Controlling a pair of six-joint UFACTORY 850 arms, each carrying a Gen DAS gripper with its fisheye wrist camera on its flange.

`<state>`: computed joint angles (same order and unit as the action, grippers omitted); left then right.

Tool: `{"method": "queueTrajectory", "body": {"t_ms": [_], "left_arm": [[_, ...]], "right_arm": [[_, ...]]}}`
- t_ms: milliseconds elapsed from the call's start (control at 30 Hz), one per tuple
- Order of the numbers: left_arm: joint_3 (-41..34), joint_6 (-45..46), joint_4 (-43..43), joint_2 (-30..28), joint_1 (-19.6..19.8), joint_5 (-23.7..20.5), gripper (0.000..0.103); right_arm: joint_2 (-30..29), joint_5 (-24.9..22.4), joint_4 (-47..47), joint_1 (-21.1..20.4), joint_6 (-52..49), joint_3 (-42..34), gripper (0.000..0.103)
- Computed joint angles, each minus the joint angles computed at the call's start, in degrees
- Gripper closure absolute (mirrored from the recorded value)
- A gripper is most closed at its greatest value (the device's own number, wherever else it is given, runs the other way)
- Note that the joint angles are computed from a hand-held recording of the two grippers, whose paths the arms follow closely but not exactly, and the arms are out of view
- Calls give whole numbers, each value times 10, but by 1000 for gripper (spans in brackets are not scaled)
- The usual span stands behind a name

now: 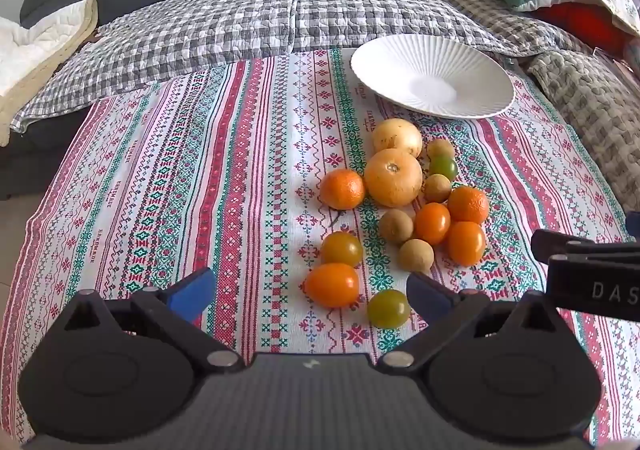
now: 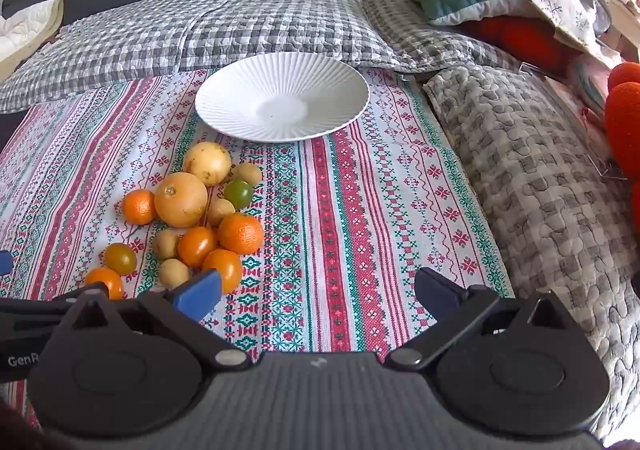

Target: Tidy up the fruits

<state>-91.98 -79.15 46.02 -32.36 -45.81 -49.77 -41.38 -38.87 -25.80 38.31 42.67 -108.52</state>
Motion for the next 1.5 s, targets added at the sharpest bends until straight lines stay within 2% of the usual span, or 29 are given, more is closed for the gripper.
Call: {"method": "queueTrajectory", "body": {"t_ms": [100,567,1500], "left_arm": [[-16,37,-42,-10,13,1,8],[-20,51,-60,-17,20,3,8],[-23,51,-61,-19,20,1,8]], "right_arm": [[-2,-2,-9,4,6,0,0],[-21,-18,51,-6,-35,-32,0],[-17,-13,46,-5,-37,-24,0]]}}
